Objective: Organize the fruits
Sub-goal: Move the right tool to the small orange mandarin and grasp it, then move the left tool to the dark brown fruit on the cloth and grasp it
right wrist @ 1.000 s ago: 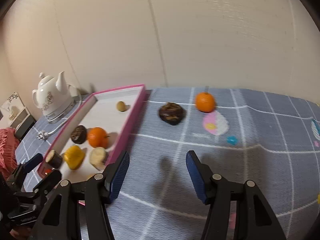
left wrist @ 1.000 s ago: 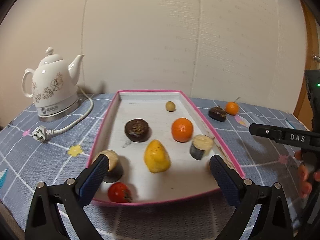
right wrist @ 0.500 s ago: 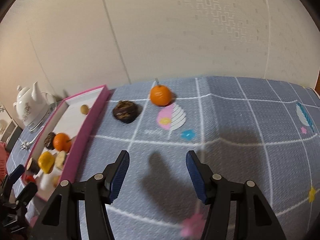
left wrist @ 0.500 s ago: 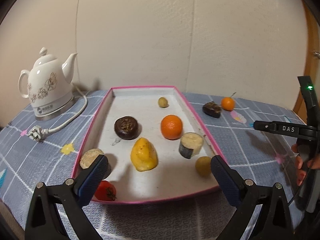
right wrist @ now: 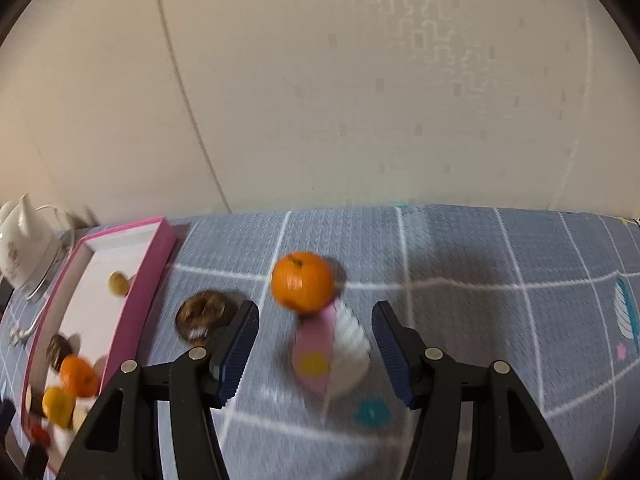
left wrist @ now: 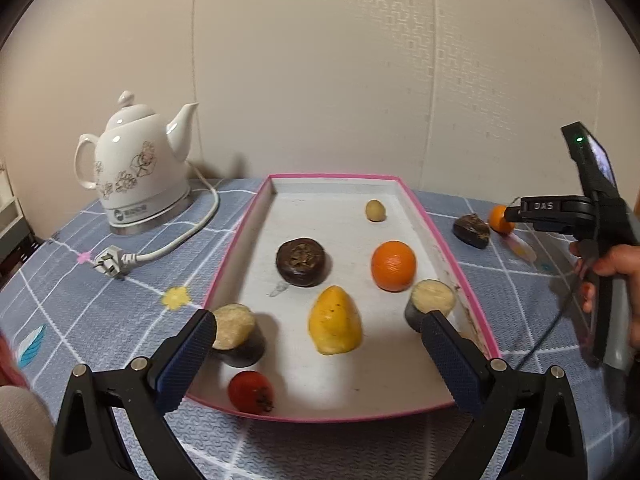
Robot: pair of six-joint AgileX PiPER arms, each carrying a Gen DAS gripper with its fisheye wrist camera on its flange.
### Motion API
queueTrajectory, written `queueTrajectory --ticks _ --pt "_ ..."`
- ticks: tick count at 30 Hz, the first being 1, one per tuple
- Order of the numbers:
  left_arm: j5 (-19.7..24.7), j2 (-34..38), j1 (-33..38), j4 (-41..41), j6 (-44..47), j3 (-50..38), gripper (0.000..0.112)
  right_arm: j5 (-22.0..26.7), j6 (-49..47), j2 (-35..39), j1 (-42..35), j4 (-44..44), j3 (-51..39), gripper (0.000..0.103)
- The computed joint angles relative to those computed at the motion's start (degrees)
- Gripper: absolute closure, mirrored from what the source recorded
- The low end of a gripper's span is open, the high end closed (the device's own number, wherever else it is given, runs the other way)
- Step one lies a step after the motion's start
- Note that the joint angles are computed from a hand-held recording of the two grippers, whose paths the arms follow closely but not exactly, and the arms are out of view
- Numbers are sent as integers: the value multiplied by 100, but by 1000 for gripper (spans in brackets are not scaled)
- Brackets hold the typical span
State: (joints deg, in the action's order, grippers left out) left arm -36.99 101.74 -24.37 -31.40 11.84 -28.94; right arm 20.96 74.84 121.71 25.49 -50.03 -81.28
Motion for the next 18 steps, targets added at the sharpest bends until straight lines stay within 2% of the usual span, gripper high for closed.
queueTrajectory --ticks 4,5,7,8,10,15,18 --pt "97 61 140 168 -172 -12 10 91 -1216 457 -179 1265 -651 43" --pt "111 80 167 207 -203 -14 10 116 -1276 507 -214 1391 -705 46" --pt "108 104 174 226 -238 -22 10 -259 -1404 441 -319 1611 -515 56" --pt "117 120 179 262 -264 -32 10 -269 -1317 410 -317 1511 -465 63" --pt "136 143 157 268 -256 -52 10 -60 -672 297 -216 769 -281 64" --pt "48 169 -27 257 -186 -27 10 -107 1061 -211 -163 -758 686 64" --pt "50 151 -162 195 -121 -44 10 47 1952 -577 -81 -1498 1317 64"
